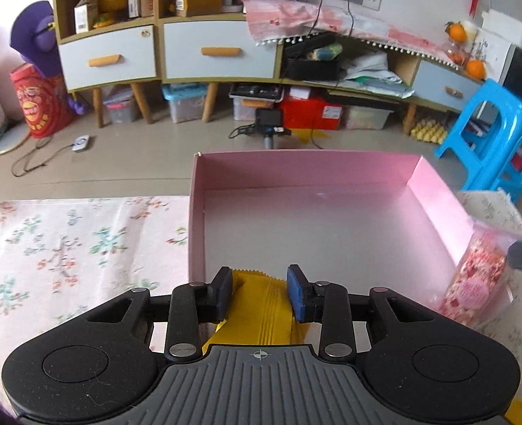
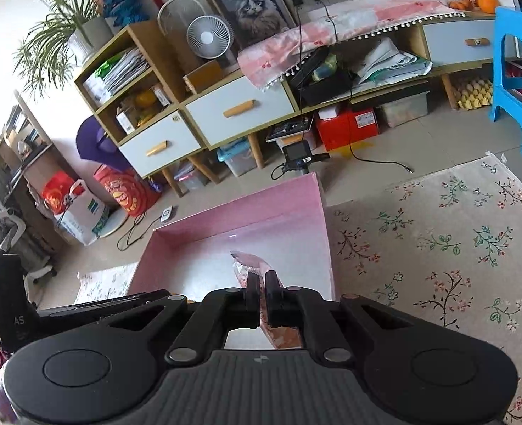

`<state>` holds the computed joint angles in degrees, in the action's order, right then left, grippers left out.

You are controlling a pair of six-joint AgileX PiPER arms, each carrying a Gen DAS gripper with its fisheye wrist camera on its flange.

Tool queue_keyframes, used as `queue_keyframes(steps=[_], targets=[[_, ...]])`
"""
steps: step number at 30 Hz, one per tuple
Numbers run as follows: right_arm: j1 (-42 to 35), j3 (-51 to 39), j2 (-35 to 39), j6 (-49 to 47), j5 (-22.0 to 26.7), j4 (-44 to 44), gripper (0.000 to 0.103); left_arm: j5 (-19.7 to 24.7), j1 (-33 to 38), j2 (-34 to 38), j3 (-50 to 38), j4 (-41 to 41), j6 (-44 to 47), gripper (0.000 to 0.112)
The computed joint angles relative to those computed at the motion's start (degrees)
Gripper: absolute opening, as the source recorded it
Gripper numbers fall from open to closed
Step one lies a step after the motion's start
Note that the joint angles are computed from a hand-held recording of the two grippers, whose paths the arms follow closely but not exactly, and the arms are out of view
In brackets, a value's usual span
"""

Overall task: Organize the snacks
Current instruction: 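Carry both bags into the pink box and open both grippers, then raise both grippers out of the pink box back over the pile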

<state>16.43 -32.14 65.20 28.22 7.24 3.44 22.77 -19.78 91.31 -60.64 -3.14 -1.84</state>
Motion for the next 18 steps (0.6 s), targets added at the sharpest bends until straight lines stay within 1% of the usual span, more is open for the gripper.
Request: queue_keyframes(steps=[2, 3, 4, 5, 6, 7, 9, 11, 12, 14, 15, 16, 17, 18], targets=[[0.4, -0.5, -0.1, -0.2, 1.0, 0.1, 0.0, -0.1, 0.1, -0.7, 0.6, 0.8, -0.5, 0.035], [0.4, -0.9, 0.0, -2.0, 1.2, 1.7, 0.0, -0.5, 0.1, -1.2, 1.0, 0.3, 0.3, 0.035], [0.8, -1.1, 0.1, -1.5, 1.5, 1.2, 0.002, -0.7, -0.1, -1.7, 1.4, 0.2, 0.7, 0.038], [1.3, -1.4, 0.2, 1.3, 1.8, -1.5, 0.004, -0.7, -0.4, -2.4, 1.8, 0.4, 0.7, 0.047], [1.9, -2.1, 0.4, 5.9, 2.9, -6.0, 0.012, -0.7, -0.5, -3.1, 2.2, 0.0, 1.1, 0.055], [2.5, -2.4, 0.6, 9.1, 3.5, -8.8, 0.022, -0.9, -0.7, -4.0, 2.9, -0.6, 1.7, 0.057], [3.2, -2.5, 0.0, 12.3, 4.0, -11.3, 0.031, -1.0, -0.9, -6.1, 4.1, -1.6, 2.8, 0.067], [4.2, -3.0, -0.6, 16.1, 5.8, -15.0, 0.034, -0.7, -1.2, -7.9, 4.9, -1.4, 2.3, 0.071], [5.2, -3.3, -1.1, 20.0, 7.0, -18.7, 0.037, -0.1, -1.1, -8.8, 5.3, -2.4, 2.9, 0.072], [7.3, -3.8, -2.0, 26.2, 9.5, -25.1, 0.046, 1.2, -0.6, -10.9, 6.2, -5.0, 4.6, 0.075], [8.7, -3.9, -2.6, 30.3, 10.9, -29.3, 0.053, 1.7, -0.3, -12.1, 6.8, -6.7, 6.0, 0.077], [10.4, -3.9, -3.4, 35.0, 12.7, -33.9, 0.057, 2.1, 0.0, -13.3, 7.5, -7.9, 7.0, 0.078], [12.0, -3.9, -4.3, 38.3, 14.3, -36.8, 0.058, 2.6, 0.3, -14.8, 8.4, -8.7, 7.8, 0.081], [12.9, -3.9, -5.0, 39.5, 15.6, -37.7, 0.062, 3.2, 0.4, -16.0, 9.0, -8.9, 8.0, 0.082]])
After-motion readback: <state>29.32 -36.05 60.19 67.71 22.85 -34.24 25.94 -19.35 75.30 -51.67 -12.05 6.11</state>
